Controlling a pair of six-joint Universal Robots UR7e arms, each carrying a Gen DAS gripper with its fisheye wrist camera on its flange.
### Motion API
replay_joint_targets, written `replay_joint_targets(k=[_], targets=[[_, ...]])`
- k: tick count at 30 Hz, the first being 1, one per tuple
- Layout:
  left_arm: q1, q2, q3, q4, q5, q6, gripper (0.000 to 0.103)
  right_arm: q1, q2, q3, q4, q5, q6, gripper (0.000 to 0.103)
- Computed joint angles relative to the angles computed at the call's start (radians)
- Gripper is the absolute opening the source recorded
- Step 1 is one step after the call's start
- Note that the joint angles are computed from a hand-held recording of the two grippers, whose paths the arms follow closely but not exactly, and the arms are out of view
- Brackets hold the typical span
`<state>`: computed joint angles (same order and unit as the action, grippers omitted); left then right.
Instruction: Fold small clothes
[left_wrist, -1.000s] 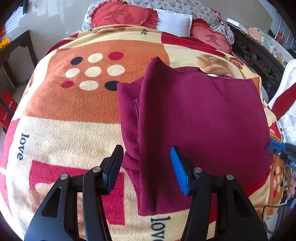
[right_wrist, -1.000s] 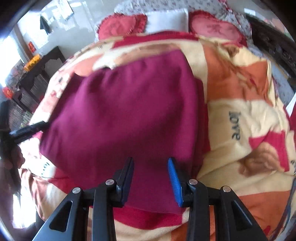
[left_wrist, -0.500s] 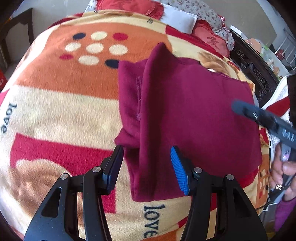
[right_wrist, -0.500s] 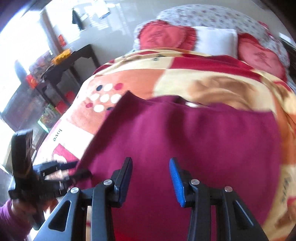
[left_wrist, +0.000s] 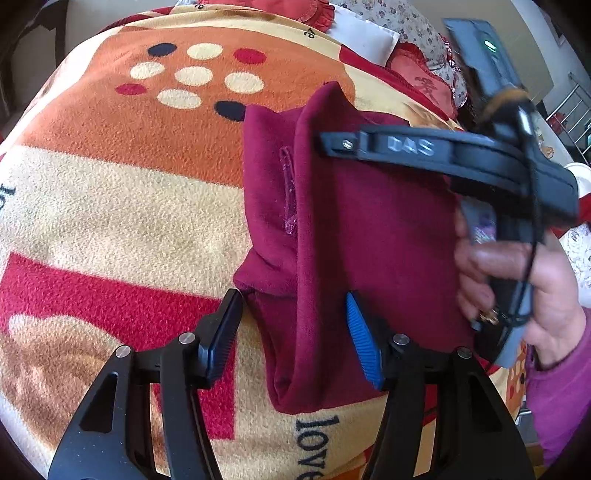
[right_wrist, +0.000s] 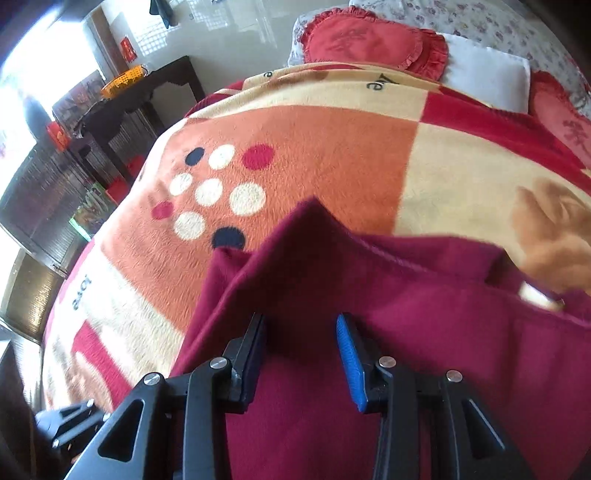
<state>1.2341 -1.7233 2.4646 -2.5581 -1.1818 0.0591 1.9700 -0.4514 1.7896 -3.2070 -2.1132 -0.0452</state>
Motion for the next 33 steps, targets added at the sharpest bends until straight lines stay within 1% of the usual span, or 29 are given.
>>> replay_joint_targets(k=[4, 7, 8, 9, 11, 12, 14, 17, 19, 21, 26, 27, 28, 29, 31, 32, 33], targets=[[0.012, -0.001, -0.009, 0.011, -0.019, 0.000, 0.058, 0.012, 0.009, -0.045, 0.047, 0.000, 0.014, 0.038], [0.024, -0.007, -0.011, 0.013, -0.036, 0.006, 0.059, 0.018, -0.007, -0.045, 0.050, 0.050, 0.031, 0.038], [0.031, -0.009, -0.013, 0.015, -0.041, 0.010, 0.059, 0.018, -0.008, -0.048, 0.060, 0.066, 0.041, 0.040], [0.035, -0.011, -0.013, 0.014, -0.046, 0.013, 0.059, 0.018, -0.008, -0.050, 0.070, 0.074, 0.051, 0.043], [0.040, -0.015, -0.013, 0.014, -0.053, 0.016, 0.059, 0.015, 0.003, -0.071, 0.116, 0.096, 0.079, 0.057], [0.051, -0.021, -0.016, 0.019, -0.059, 0.026, 0.059, 0.016, 0.014, -0.092, 0.158, 0.094, 0.092, 0.060], [0.069, -0.020, -0.027, 0.023, -0.072, 0.042, 0.060, 0.030, 0.036, -0.123, 0.192, 0.063, 0.086, 0.073], [0.098, -0.027, -0.039, 0.034, -0.097, 0.059, 0.060, 0.056, 0.074, -0.175, 0.243, 0.003, 0.062, 0.083], [0.109, -0.020, -0.050, 0.035, -0.102, 0.068, 0.060, 0.071, 0.105, -0.219, 0.285, -0.051, 0.057, 0.083], [0.114, -0.020, -0.054, 0.036, -0.102, 0.074, 0.060, 0.077, 0.125, -0.243, 0.303, -0.083, 0.052, 0.084], [0.125, -0.021, -0.056, 0.033, -0.107, 0.086, 0.060, 0.080, 0.143, -0.258, 0.300, -0.113, 0.028, 0.084], [0.125, -0.017, -0.056, 0.029, -0.106, 0.085, 0.060, 0.080, 0.142, -0.256, 0.297, -0.114, 0.024, 0.082], [0.124, -0.017, -0.056, 0.029, -0.105, 0.085, 0.060, 0.080, 0.143, -0.252, 0.283, -0.119, 0.020, 0.080], [0.123, -0.017, -0.055, 0.028, -0.104, 0.085, 0.060, 0.082, 0.144, -0.252, 0.279, -0.130, 0.021, 0.070], [0.122, -0.021, -0.051, 0.027, -0.101, 0.085, 0.060, 0.086, 0.140, -0.241, 0.263, -0.161, 0.017, 0.060], [0.116, -0.014, -0.050, 0.022, -0.097, 0.080, 0.060, 0.084, 0.129, -0.223, 0.247, -0.152, 0.011, 0.054], [0.115, -0.013, -0.051, 0.022, -0.095, 0.080, 0.060, 0.082, 0.122, -0.214, 0.237, -0.147, 0.004, 0.051]])
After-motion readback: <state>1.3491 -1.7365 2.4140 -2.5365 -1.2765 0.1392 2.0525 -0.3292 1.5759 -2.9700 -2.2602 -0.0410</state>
